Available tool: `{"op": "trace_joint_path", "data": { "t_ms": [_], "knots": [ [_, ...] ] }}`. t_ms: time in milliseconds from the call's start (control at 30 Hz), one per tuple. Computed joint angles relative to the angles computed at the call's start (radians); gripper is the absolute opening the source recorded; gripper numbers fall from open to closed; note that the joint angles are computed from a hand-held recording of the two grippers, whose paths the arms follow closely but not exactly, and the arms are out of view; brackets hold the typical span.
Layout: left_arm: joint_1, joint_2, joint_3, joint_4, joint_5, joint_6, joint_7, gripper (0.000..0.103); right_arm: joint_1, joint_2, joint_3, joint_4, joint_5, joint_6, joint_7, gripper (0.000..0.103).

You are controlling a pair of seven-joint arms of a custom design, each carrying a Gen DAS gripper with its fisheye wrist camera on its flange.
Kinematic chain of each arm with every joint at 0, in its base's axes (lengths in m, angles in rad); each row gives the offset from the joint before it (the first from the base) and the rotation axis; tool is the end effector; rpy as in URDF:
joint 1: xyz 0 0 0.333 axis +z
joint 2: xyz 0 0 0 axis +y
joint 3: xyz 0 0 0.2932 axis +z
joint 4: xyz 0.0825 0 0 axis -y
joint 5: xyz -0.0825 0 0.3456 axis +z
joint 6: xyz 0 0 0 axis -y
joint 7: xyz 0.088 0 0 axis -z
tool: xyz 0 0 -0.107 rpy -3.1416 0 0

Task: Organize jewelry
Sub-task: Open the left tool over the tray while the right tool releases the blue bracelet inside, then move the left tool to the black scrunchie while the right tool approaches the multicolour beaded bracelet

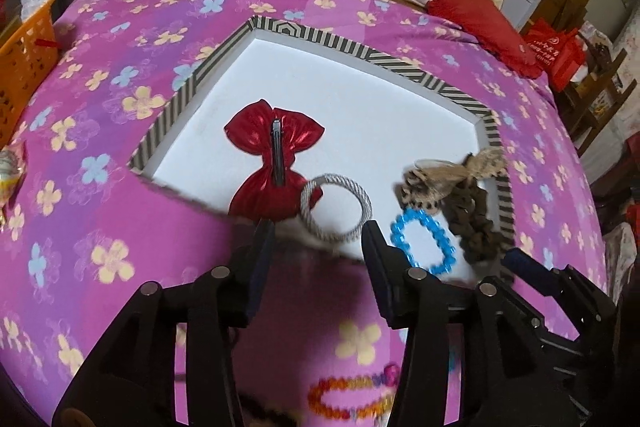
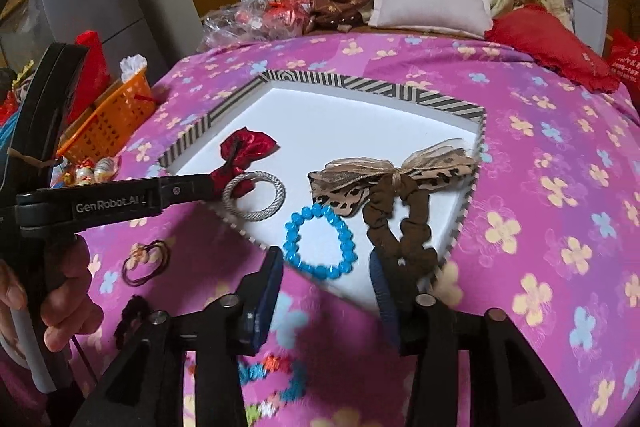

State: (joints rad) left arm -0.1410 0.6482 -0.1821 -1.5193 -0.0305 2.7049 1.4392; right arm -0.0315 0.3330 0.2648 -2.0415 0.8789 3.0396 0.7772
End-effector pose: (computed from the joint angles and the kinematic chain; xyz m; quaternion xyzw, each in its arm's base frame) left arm 0.6773 -0.1967 0.3495 -0.6448 0.7130 -0.2591 0.0936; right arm 0.5872 0.0693 0.3437 -0.7032 0.6148 -0.1449 0.3265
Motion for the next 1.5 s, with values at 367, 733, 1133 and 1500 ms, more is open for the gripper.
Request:
{"op": "trace_joint_path", "data": {
  "t_ms": [367, 733, 1133, 1500],
  "knots": [
    [0.152, -0.309, -0.099, -0.479, -0.188, 0.197, 0.186, 0.049, 0.012, -0.148, 0.02, -0.189, 0.308, 0.005, -0.255, 0.044],
    [0.115, -0.493, -0.014, -0.833, -0.191, 0.332, 0.154, 0.051, 0.149, -0.206, -0.053, -0.273, 0.505, -0.018, -0.398, 0.044],
    [-0.027, -0.495, 0.116, -0.887, 0.038, 0.389, -0.11, 0.051, 0.277, -0.229, -0.136, -0.305, 0.526, -0.004, -0.416, 0.048],
    [0.021, -0.461, 0.067, -0.836, 0.07, 0.347, -0.179, 0.052, 0.283, -0.209, -0.144, -0.29, 0.488, -0.012, -0.388, 0.054]
  ]
}}
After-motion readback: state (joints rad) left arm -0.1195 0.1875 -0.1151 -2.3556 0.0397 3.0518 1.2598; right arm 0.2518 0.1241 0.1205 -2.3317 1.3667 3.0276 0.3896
